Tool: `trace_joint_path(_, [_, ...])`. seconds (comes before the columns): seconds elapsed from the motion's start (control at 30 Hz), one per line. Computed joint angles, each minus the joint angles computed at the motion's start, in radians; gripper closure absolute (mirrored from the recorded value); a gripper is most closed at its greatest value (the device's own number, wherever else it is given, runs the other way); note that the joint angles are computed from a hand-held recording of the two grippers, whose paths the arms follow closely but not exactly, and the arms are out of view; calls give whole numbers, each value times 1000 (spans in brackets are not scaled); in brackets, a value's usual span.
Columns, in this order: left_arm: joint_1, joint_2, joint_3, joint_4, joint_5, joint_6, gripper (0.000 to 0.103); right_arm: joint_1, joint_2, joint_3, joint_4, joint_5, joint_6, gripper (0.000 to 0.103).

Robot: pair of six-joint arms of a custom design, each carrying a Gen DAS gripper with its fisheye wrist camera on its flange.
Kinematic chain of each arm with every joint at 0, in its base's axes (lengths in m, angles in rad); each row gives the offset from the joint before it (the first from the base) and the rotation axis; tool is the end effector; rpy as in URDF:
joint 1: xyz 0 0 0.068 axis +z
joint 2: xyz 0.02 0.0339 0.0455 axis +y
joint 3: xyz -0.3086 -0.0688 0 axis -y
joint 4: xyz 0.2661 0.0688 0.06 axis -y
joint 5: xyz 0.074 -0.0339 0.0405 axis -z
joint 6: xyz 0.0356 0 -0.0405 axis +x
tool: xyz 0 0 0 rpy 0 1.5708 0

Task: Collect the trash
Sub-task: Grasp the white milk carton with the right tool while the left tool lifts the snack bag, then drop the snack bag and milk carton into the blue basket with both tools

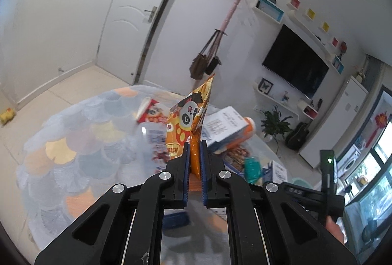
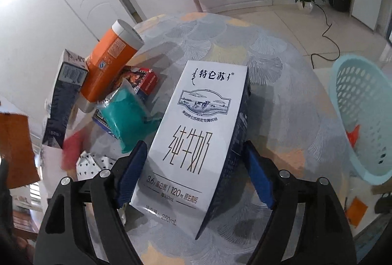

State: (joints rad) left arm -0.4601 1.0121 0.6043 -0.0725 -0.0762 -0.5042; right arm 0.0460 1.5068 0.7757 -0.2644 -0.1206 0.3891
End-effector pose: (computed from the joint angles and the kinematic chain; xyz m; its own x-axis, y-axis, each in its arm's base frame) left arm 0.1998 -0.0960 0.2741 -0.5472 -0.2665 -0.7935 0.1347 0.9076 -0.3976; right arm 0.2974 0.0180 0.1967 -0.8176 0.3394 -0.4651 0.2152 0.9294 0.2998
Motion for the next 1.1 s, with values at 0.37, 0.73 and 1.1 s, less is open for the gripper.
trace_joint_path(0.37, [-201,84,46,43,-77,-21,97,-90,-130,-82,-51,-10,-226,37])
trace_joint_path(0.73, [-318,228,128,131,-18,-33,98,-277,-282,-108,-80,-183,-335,38])
trace_joint_path(1.1, [-454,425,383,132,-41,44,98,-642,-402,-7,-179,-405,-445,38])
